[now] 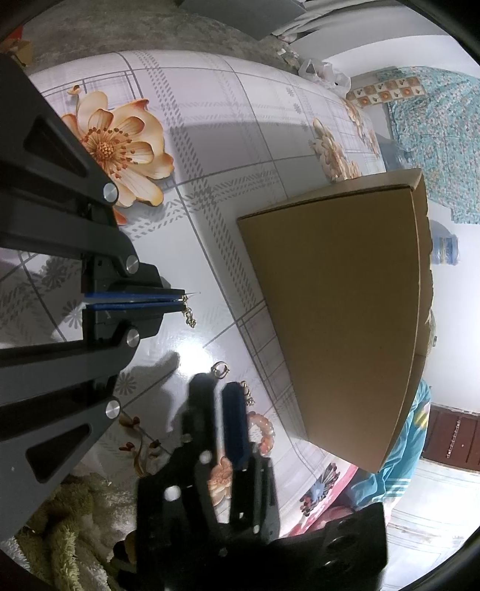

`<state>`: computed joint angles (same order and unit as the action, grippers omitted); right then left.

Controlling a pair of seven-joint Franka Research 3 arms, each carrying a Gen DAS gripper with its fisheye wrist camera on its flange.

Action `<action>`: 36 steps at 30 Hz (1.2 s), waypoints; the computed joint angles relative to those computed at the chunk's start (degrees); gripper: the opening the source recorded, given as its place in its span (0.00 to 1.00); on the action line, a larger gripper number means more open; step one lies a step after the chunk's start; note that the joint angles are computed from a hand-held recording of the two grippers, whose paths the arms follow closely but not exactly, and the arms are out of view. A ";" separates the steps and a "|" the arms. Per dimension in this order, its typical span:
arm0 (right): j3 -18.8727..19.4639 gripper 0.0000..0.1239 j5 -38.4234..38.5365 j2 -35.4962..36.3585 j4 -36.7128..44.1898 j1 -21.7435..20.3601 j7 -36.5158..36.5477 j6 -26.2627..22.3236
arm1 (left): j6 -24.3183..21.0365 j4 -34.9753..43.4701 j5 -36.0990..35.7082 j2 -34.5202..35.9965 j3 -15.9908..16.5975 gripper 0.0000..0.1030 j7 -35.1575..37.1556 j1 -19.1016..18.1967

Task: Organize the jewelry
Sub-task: 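Close the right gripper on the small gold ring while the left gripper holds the key charm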

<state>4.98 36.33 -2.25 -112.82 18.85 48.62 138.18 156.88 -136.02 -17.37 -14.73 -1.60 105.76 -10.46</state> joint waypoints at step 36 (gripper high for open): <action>0.43 0.08 -6.42 -1.04 -2.32 1.31 -0.64 6.59 | 0.26 -0.37 -1.14 -0.24 0.23 0.01 0.80 -0.28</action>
<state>5.40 29.91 -3.29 -115.14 20.16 47.98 144.77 157.14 -136.39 -18.51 -14.97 -1.37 106.56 -10.74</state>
